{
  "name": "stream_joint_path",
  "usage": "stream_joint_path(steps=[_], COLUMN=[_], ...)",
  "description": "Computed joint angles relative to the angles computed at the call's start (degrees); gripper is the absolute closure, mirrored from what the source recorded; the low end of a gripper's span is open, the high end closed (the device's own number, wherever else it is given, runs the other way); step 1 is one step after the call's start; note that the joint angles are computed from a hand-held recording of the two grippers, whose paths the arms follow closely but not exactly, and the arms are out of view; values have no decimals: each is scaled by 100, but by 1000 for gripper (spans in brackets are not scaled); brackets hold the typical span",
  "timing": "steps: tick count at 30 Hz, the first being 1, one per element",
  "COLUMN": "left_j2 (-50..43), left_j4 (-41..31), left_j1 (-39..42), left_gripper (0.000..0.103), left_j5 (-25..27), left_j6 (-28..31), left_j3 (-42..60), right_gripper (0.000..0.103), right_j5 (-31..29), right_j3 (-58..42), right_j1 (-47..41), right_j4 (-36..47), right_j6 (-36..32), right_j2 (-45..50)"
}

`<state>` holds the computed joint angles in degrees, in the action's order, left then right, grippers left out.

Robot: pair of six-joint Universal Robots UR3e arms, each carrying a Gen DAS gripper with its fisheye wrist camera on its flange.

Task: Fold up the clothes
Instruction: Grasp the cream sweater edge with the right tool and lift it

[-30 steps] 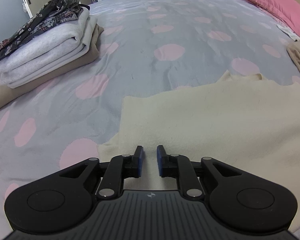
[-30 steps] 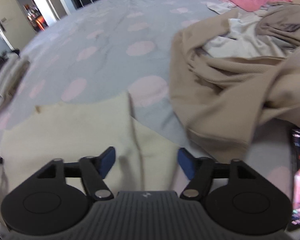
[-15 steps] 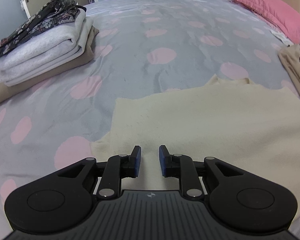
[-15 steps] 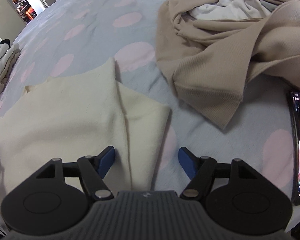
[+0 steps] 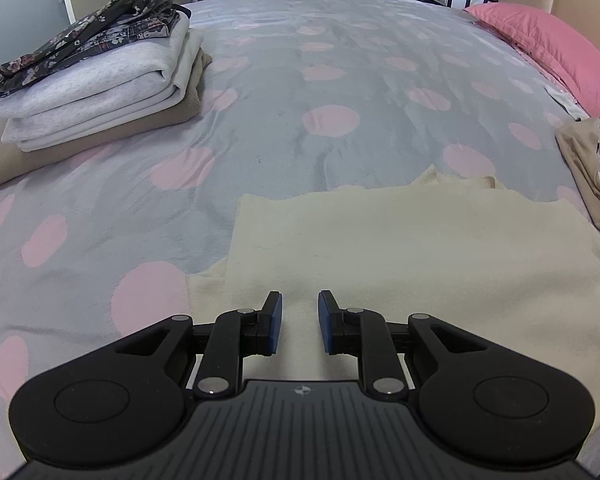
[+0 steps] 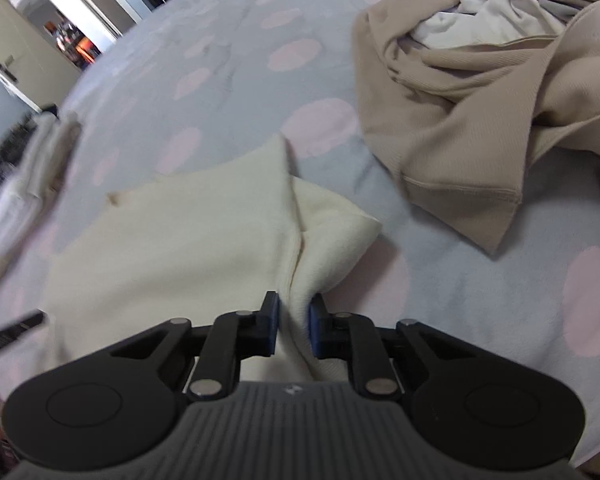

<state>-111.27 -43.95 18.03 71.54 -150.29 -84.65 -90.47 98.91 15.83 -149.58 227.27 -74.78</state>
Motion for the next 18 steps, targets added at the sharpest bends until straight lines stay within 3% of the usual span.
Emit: stream_joint_path(steps=[5,18], left_j2=[81,343], left_j4=[0,-560], left_j1=[71,497], left_gripper=[85,85], left_j5=[-87,-774], left_j6=[49,333], left_j3=[-57,-29], right_gripper=[86,87], right_j5=[627,1363], right_j3=[12,-2012], right_j1=[-104,277], right_j4=[-557,-759], right_j6=[314,671], right_j2=[-124,1089])
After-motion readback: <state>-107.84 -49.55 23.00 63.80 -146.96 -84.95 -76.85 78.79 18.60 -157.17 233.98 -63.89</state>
